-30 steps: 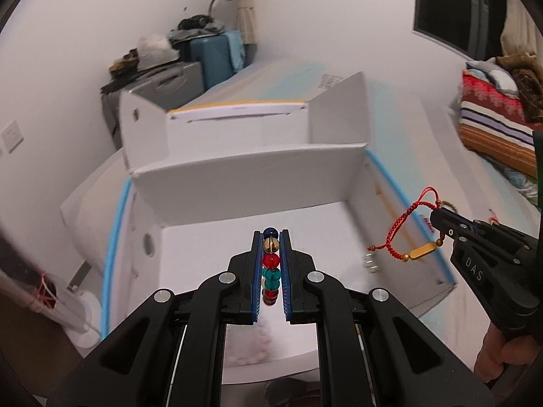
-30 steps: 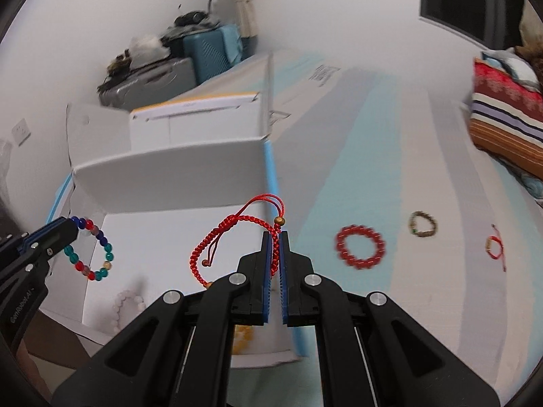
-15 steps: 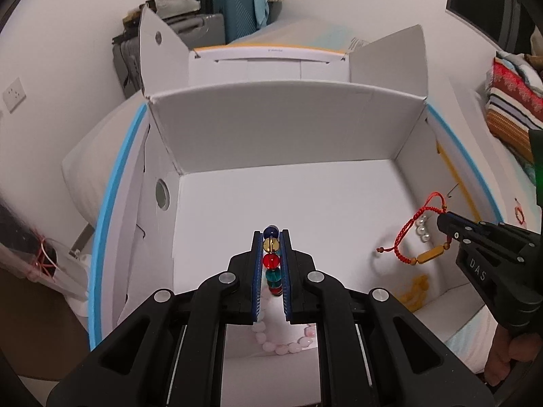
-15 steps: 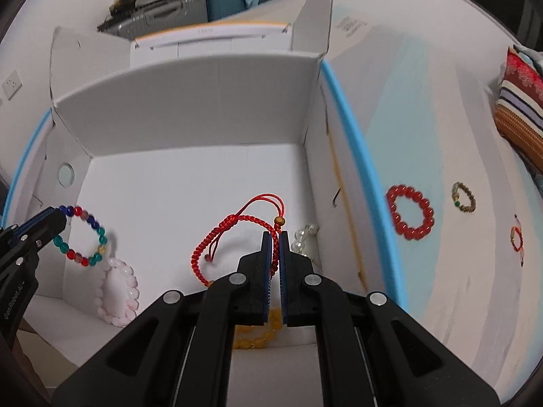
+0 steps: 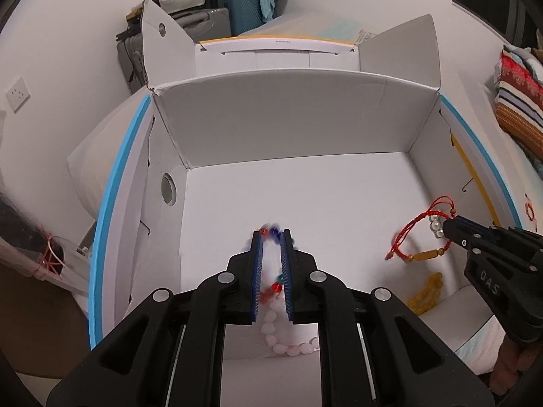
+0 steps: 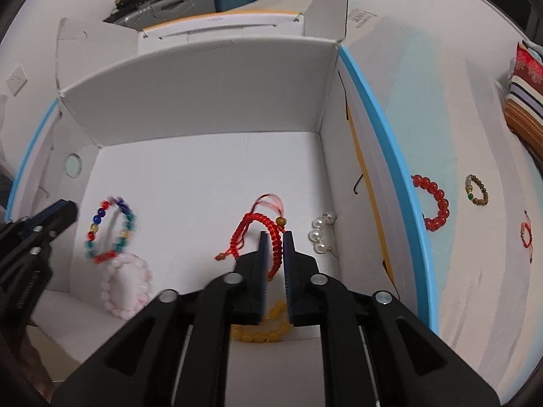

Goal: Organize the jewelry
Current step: 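Open both tools to release the bracelets into the box, then move both tools back over the bed toward the red bracelets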

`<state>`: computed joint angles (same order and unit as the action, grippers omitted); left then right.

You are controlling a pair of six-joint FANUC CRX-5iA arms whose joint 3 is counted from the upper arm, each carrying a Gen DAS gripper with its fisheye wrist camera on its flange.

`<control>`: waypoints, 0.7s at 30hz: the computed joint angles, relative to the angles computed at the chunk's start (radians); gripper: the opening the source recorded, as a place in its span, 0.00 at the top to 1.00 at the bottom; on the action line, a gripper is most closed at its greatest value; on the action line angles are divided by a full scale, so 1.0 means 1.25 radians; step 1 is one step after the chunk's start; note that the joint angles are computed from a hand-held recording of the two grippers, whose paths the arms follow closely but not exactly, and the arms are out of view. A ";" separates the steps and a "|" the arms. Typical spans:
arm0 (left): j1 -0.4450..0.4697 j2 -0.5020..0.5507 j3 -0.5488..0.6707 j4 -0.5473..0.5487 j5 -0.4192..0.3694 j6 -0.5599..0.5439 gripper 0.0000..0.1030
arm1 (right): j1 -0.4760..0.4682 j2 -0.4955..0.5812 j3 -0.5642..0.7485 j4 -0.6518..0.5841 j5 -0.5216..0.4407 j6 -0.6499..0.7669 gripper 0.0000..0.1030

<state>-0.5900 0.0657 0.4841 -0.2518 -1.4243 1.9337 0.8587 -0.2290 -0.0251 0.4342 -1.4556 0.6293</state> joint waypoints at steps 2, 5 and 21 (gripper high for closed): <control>-0.004 0.001 0.008 -0.004 -0.003 0.002 0.85 | 0.006 -0.009 0.004 0.004 0.006 -0.005 0.68; -0.017 -0.006 0.015 -0.026 0.001 0.018 0.63 | 0.032 -0.031 -0.002 0.049 0.003 -0.030 0.54; -0.119 0.026 0.125 -0.080 0.018 0.054 0.06 | 0.035 -0.141 -0.055 0.207 -0.073 -0.092 0.07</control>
